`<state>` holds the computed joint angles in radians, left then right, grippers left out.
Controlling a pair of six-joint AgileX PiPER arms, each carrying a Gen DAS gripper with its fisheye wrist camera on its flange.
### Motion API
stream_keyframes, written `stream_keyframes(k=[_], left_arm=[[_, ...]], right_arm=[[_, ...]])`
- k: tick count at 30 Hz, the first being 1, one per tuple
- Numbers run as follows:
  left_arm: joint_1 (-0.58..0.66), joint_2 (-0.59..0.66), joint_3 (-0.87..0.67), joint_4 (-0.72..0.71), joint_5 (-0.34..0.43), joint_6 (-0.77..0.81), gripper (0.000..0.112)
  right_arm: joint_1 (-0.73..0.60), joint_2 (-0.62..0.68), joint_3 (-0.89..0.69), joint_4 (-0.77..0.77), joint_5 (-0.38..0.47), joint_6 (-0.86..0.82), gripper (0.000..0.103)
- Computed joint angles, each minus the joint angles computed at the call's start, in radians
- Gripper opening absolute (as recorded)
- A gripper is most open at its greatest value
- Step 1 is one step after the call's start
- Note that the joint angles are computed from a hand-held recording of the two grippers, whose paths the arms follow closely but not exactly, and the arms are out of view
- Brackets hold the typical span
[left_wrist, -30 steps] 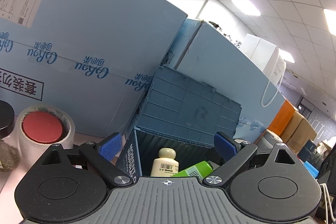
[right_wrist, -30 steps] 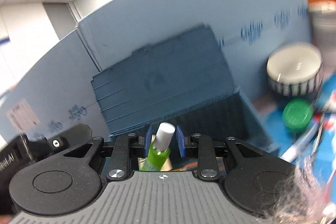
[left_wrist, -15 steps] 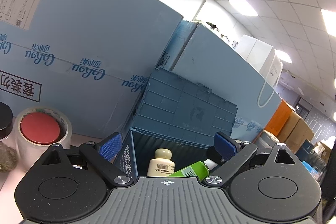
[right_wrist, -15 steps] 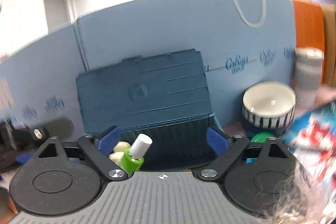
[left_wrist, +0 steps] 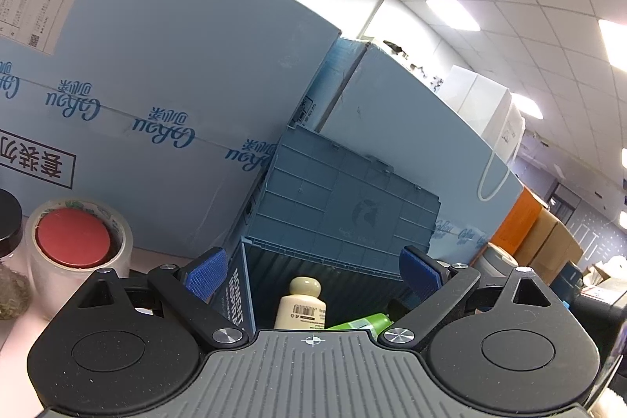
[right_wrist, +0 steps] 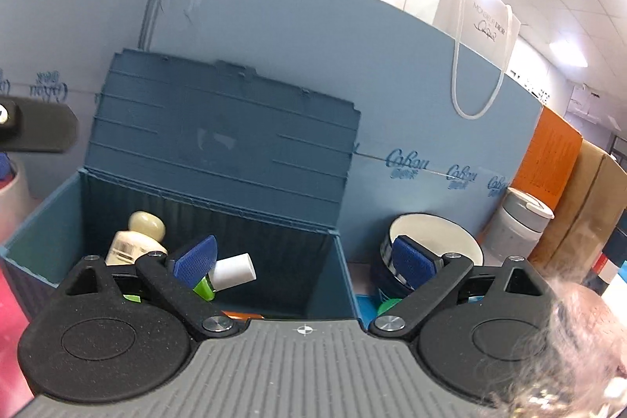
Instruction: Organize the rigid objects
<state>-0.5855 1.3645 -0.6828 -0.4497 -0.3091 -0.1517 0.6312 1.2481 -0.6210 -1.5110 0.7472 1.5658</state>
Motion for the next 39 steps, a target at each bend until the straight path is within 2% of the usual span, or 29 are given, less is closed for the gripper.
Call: stream_keyframes(k=[5, 10, 16, 20, 24, 28, 30, 33, 36, 37, 39], left_arm=[[0.001, 0.003, -0.003, 0.007, 0.005, -0.003, 0.096], [-0.003, 0.002, -0.005, -0.015, 0.007, 0.020, 0.096], [-0.023, 0.010, -0.017, -0.091, 0.007, 0.104, 0.096], [-0.063, -0.008, -0.009, -0.173, -0.034, 0.187, 0.096], [-0.128, -0.047, 0.021, -0.148, -0.116, 0.182, 0.096], [-0.261, -0.078, 0.035, -0.317, -0.239, 0.389, 0.100], [-0.352, -0.085, 0.038, -0.405, -0.330, 0.487, 0.102], [-0.529, -0.060, 0.013, -0.625, -0.532, 0.711, 0.103], [-0.644, -0.035, 0.022, -0.677, -0.696, 0.799, 0.103], [-0.664, -0.027, 0.032, -0.676, -0.732, 0.809, 0.103], [-0.671, -0.031, 0.061, -0.647, -0.731, 0.830, 0.103]], right_arm=[[-0.031, 0.018, -0.008, 0.039, 0.006, -0.053, 0.096], [-0.083, -0.004, 0.006, 0.035, -0.043, -0.020, 0.096], [-0.078, -0.089, 0.037, -0.004, -0.056, 0.038, 0.096], [-0.078, -0.196, 0.072, 0.005, -0.078, 0.063, 0.096], [-0.101, -0.341, 0.127, -0.006, -0.116, 0.104, 0.098], [-0.149, -0.509, 0.203, -0.044, -0.157, 0.177, 0.101], [-0.155, -0.583, 0.232, -0.026, -0.150, 0.184, 0.101], [-0.222, -0.668, 0.264, -0.011, -0.210, 0.184, 0.103], [-0.196, -0.705, 0.290, -0.021, -0.181, 0.208, 0.103], [-0.194, -0.714, 0.299, -0.019, -0.193, 0.208, 0.103], [-0.175, -0.727, 0.320, -0.020, -0.213, 0.211, 0.103]])
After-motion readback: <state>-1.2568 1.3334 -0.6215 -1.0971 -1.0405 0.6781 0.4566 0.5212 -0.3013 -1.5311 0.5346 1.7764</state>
